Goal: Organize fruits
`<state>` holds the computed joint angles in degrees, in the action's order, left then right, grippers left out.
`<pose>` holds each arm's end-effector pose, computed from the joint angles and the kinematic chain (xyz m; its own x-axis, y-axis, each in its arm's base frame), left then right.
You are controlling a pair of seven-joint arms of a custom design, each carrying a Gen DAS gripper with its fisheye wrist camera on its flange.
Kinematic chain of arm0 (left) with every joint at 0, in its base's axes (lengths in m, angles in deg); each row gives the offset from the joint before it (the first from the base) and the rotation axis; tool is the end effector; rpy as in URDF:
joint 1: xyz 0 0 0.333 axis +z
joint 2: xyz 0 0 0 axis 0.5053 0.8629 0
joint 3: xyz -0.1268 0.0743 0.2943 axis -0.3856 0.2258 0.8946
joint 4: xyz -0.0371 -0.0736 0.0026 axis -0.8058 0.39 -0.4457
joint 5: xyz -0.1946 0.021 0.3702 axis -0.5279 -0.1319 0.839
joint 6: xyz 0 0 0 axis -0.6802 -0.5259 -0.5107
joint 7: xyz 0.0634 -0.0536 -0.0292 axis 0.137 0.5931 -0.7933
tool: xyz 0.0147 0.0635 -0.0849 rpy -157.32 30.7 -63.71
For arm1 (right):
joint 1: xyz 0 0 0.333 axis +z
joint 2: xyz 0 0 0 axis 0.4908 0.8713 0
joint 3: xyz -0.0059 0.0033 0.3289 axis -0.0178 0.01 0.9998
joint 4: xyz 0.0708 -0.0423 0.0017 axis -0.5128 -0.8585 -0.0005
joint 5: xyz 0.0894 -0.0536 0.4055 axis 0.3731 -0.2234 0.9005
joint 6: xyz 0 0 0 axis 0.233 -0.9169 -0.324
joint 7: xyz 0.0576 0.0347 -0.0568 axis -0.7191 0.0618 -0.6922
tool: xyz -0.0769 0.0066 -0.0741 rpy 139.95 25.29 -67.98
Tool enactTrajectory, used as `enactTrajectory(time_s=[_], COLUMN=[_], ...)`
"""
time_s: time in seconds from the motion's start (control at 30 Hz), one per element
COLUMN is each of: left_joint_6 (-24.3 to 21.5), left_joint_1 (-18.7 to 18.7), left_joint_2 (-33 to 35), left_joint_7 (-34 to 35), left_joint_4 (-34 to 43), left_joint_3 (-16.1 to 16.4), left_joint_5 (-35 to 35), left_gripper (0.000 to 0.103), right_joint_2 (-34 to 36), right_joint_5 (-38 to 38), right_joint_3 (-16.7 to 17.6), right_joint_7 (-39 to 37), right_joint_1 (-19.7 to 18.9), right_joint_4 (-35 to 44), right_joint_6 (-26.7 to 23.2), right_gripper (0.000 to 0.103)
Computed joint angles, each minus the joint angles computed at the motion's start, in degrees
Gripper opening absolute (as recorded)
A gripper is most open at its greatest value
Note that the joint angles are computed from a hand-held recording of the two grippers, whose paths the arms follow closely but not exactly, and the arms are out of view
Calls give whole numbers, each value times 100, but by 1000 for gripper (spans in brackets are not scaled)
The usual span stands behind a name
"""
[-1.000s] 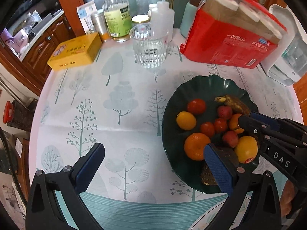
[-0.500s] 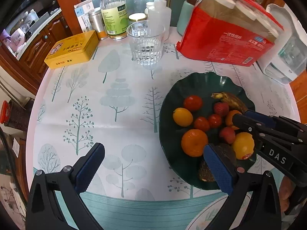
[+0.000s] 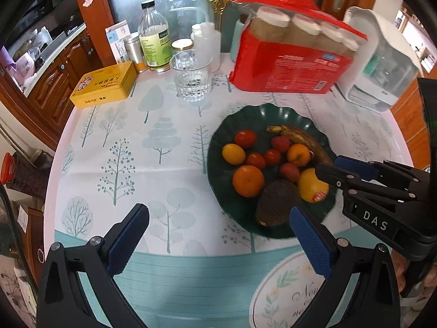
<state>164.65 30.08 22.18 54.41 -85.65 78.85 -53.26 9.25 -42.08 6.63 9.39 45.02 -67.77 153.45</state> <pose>0.5964 -0.0784 0.5913 0.0455 -0.9979 0.0451 -0.9002 -0.0605 -0.4313 0.6284 0.2380 0.5786 0.3335 -0.9359 -0.1132 -0.8666 -0.2571 -0.4277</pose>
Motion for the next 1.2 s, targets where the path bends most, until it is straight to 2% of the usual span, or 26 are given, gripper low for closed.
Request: enactTrajectory(time_s=[0.47, 0.77, 0.93, 1.2], left_joint_6=[251, 270, 106, -133], left_joint_1=[-104, -176, -279, -363], left_joint_2=[-1452, -2583, -3139, -3692], left_joint_7=[79, -97, -252, -853], left_joint_4=[-1502, -2435, -2747, -2939], left_joint_3=[-194, -437, -553, -801], left_joint_5=[-337, -438, -547, -599], left_gripper=[102, 102, 102, 102], right_joint_2=[-1991, -3673, -4382, -5042], right_joint_5=[202, -133, -277, -507], right_joint_3=[-178, -198, -236, -255], right_joint_7=[232, 937, 1247, 1531], right_joint_1=[130, 347, 471, 551], right_joint_4=[-2356, -3903, -4245, -4470], right_joint_6=[556, 668, 479, 257], right_gripper=[34, 35, 35, 35])
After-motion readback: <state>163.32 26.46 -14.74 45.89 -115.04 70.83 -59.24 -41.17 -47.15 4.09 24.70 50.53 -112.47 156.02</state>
